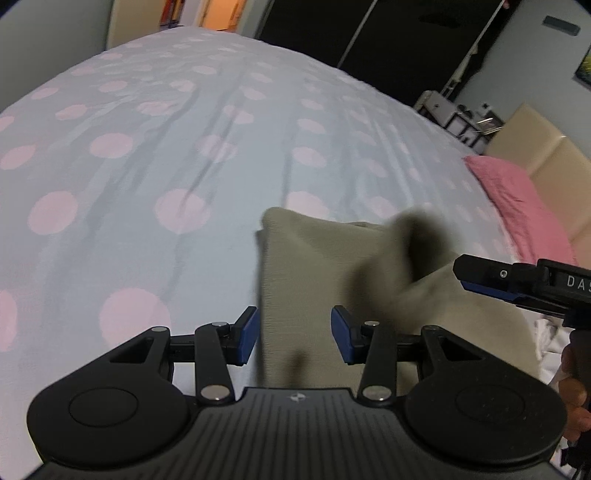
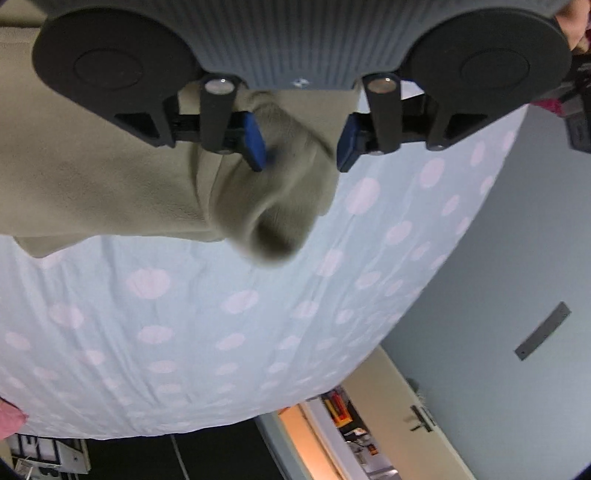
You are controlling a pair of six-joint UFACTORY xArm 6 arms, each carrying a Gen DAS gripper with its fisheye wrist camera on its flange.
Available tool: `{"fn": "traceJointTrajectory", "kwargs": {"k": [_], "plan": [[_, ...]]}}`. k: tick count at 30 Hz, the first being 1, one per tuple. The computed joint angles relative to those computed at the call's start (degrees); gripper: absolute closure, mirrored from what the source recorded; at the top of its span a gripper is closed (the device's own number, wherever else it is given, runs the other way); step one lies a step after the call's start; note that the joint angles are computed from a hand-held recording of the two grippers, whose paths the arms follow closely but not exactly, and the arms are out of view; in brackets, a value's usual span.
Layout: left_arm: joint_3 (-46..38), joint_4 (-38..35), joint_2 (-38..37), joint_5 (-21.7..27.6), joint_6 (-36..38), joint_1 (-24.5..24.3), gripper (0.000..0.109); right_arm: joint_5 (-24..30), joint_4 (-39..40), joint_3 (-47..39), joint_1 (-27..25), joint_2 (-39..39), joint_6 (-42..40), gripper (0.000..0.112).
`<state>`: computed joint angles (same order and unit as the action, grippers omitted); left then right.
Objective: Fold clothes
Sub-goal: 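Carry the sleeve across the hoodie back with the right tool and release it, then move both open tools down along the hoodie toward the hem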
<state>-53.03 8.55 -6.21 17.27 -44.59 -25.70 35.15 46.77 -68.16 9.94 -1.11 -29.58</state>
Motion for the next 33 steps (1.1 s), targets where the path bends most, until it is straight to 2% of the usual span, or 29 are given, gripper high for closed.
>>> {"fn": "traceJointTrajectory", "kwargs": {"k": [8, 16, 19, 21, 23, 24, 26, 29, 31, 33], "plan": [[-1.99, -4.48, 2.59, -3.89, 4.13, -2.15, 0.060, 3.26, 1.67, 4.86, -7.63, -5.94, -7.25, 0.055], [-14.39, -3.96, 14.72, 1.41, 1.78, -2.85, 0.060, 4.83, 0.65, 9.83, -21.90, -9.28, -10.93, 0.052], [-15.67, -6.39, 16.55, 1.15, 2.39, -2.75, 0.061, 2.54, -0.11, 13.67, -27.08, -11.25, -16.21, 0.044], [-16.39, -8.31, 17.22, 1.43, 3.41, -2.75, 0.067, 1.19, -0.97, 16.31, -30.01, -11.94, -21.00, 0.039], [-17.13, -10.16, 17.88, 1.77, 4.47, -2.76, 0.083, 0.18, -1.65, 18.79, -32.46, -12.05, -25.51, 0.039], [-17.40, -10.61, 18.03, 1.83, 4.71, -2.85, 0.087, 0.08, -1.97, 19.90, -33.44, -11.92, -27.61, 0.039], [-18.53, -7.13, 18.48, 2.86, 2.33, -3.12, 0.101, -0.57, -2.20, 22.09, -34.36, -11.92, -32.46, 0.039], [-19.87, -1.65, 17.95, 4.21, -1.24, -3.90, 0.106, -4.89, -4.73, 24.81, -32.63, -11.67, -37.58, 0.039], [-20.42, 2.01, 16.33, 6.01, -3.68, -4.49, 0.106, -9.50, -6.23, 25.81, -30.85, -11.17, -38.96, 0.043], [-20.06, 3.58, 14.69, 7.28, -3.93, -4.91, 0.106, -8.95, -4.99, 24.65, -30.96, -10.65, -39.24, 0.083]]}}
